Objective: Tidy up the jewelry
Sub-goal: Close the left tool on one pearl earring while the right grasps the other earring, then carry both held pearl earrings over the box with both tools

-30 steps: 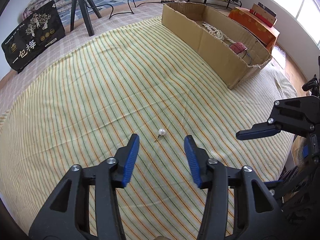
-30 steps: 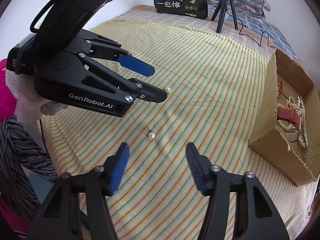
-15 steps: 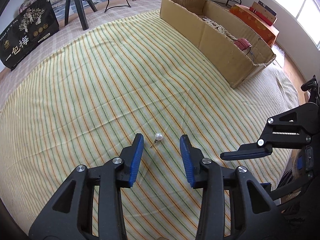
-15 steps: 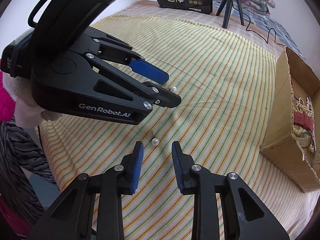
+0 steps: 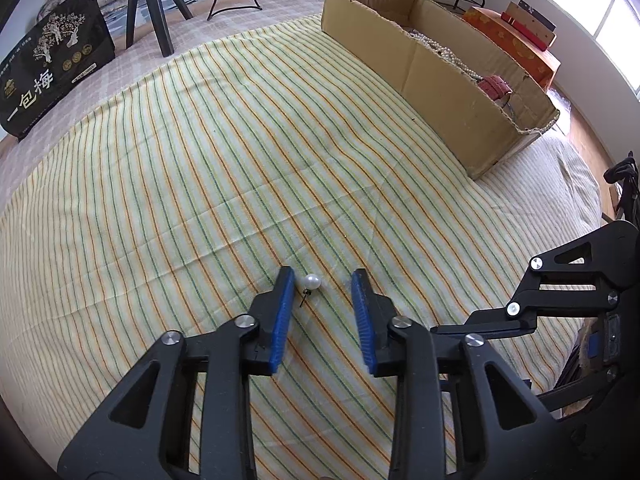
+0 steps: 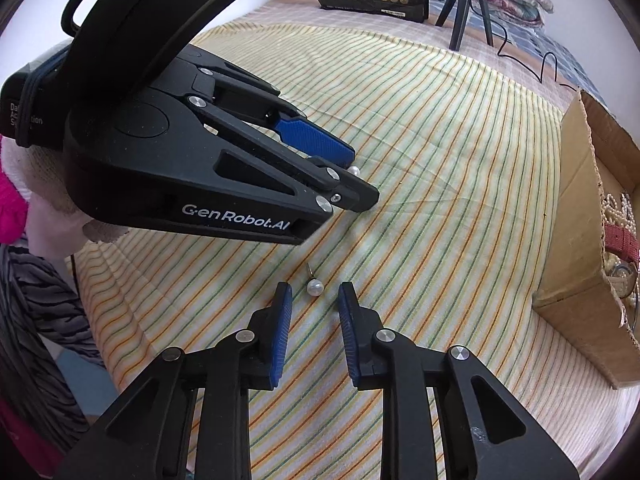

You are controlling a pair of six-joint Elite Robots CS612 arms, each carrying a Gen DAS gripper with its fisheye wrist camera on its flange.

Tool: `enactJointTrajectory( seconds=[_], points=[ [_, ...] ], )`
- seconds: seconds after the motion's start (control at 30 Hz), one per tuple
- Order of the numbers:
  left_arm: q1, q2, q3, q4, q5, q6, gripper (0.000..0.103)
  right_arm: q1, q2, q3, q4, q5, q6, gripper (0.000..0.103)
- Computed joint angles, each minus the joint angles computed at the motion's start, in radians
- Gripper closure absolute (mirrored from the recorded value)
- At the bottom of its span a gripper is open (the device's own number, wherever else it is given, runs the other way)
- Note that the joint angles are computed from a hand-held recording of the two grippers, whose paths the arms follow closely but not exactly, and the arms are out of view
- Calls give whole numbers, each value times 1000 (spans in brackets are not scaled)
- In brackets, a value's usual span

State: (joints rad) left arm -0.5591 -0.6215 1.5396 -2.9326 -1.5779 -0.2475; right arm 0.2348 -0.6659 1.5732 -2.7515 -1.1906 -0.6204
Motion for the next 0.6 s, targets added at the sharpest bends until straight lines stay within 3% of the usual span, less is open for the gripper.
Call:
enactJointTrajectory(
  seconds=[0.2,0.3,0.6],
  points=[
    [2,4,-3,0,5,-7,90,2,-3,9,-10,-6,-4,83],
    [3,4,-4,0,8,-19,95,3,-4,13,-19,-13,-5,89],
    [2,3,-1,-5,16,-21,96,0,-2,7,-12,-4,-4,97]
  ],
)
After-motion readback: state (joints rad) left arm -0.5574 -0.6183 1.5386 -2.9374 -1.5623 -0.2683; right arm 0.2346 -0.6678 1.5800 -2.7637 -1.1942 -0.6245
